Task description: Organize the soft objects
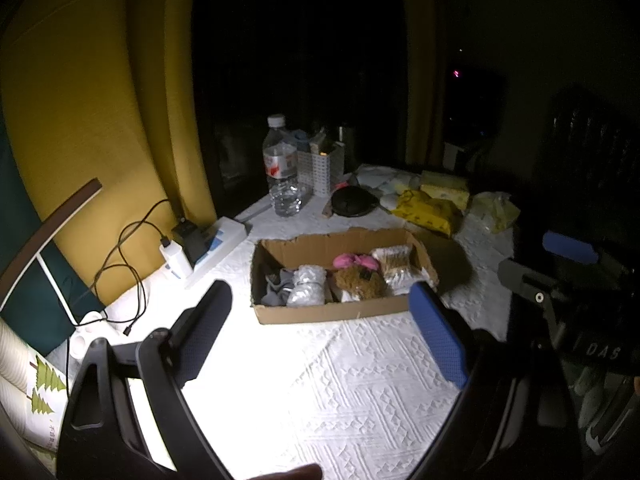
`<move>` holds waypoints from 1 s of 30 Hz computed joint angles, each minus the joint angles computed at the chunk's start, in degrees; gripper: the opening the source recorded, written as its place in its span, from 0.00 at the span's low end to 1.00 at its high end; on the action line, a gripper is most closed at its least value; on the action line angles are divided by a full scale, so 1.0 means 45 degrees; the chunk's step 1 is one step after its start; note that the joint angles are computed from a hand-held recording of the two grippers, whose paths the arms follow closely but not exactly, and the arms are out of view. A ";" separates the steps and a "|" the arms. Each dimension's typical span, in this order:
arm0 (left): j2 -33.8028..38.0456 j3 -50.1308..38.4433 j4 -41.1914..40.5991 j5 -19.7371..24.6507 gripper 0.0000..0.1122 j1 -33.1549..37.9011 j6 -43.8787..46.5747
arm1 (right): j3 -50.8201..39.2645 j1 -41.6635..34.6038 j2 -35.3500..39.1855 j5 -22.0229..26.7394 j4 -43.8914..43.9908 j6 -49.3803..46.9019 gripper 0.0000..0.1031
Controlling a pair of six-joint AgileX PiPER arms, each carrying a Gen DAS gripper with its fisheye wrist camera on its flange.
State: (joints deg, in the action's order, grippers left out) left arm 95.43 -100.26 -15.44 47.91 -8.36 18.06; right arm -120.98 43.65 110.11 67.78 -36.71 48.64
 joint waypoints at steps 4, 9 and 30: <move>-0.0075 0.0058 -0.0083 -0.0027 0.81 0.0019 0.0075 | -0.0078 0.0034 0.0012 0.0075 -0.0045 0.0008 0.82; -0.0081 0.0062 -0.0094 0.0001 0.81 0.0024 0.0091 | -0.0167 0.0063 0.0007 0.0163 -0.0057 -0.0028 0.82; -0.0300 0.0262 -0.0323 -0.0235 0.81 0.0138 0.0380 | -0.0538 0.0081 0.0026 0.0431 -0.0220 -0.0138 0.82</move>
State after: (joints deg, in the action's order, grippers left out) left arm 94.08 -99.08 -16.89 46.86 -7.74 19.77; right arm -123.40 44.01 110.23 69.72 -37.70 48.02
